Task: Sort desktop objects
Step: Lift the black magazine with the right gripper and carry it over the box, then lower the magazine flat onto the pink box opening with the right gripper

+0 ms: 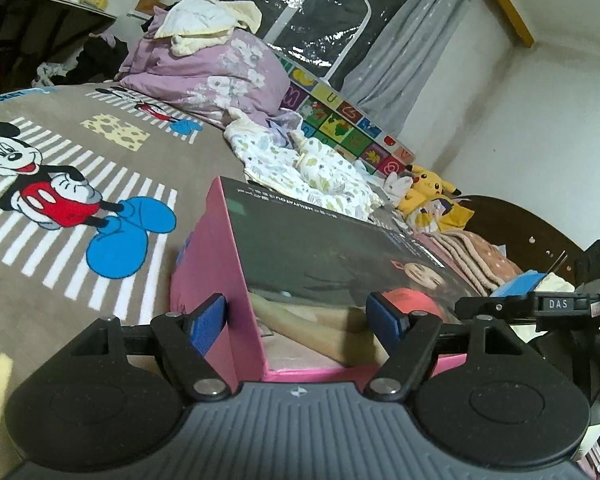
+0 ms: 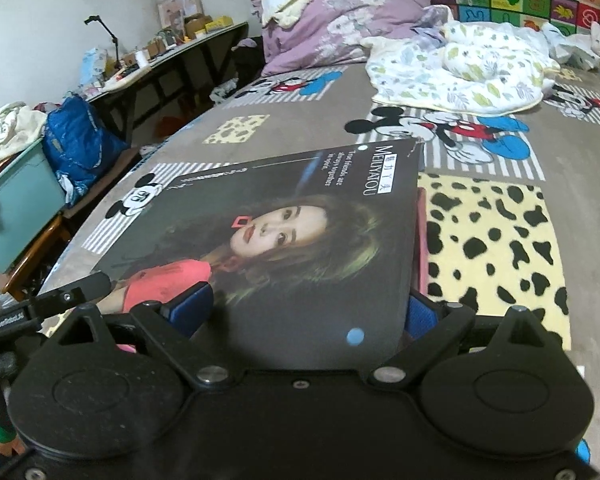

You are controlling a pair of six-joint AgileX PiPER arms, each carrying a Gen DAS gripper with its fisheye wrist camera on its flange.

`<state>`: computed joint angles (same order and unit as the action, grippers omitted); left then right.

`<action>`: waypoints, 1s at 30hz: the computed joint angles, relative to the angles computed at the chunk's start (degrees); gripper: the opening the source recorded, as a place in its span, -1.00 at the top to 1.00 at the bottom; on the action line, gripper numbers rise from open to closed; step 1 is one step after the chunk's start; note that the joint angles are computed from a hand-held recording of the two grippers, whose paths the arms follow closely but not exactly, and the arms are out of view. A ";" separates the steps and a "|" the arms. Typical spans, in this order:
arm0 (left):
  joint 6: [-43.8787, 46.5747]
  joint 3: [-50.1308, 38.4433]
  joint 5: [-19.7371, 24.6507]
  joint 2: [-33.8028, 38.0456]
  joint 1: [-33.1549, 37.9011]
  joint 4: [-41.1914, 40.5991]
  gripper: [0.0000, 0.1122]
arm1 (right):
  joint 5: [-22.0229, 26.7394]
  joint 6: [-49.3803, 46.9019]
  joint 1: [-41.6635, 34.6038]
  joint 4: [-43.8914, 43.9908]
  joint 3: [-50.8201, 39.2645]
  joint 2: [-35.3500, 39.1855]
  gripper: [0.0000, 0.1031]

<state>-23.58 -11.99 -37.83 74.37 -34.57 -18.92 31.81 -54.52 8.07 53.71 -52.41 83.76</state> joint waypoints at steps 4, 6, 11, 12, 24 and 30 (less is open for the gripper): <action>1.01 0.35 -3.23 1.88 -1.74 -3.34 -0.34 | -1.34 0.33 0.34 0.39 0.24 0.64 -0.89; 2.67 0.17 -4.97 2.95 -3.58 -7.08 -0.34 | -2.43 0.78 0.90 0.79 0.29 0.83 -0.89; 8.87 -1.21 -7.94 5.11 -8.79 -17.56 -0.34 | -7.27 2.98 3.47 1.31 0.49 1.49 -0.89; 9.14 -1.47 -7.90 5.31 -9.00 -17.94 -0.34 | -8.51 3.96 4.08 0.95 0.72 1.46 -0.89; 7.39 -1.52 -7.54 6.84 -7.22 -14.49 -0.34 | -11.84 -0.62 2.48 4.52 3.26 0.97 -0.89; 10.69 -2.46 -8.87 8.10 -9.48 -18.75 -0.34 | -8.33 0.77 -0.80 6.44 2.68 3.07 -0.89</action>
<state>-12.89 -14.45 -46.70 82.47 -44.05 -37.66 23.48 -53.74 7.27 60.16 -49.74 86.83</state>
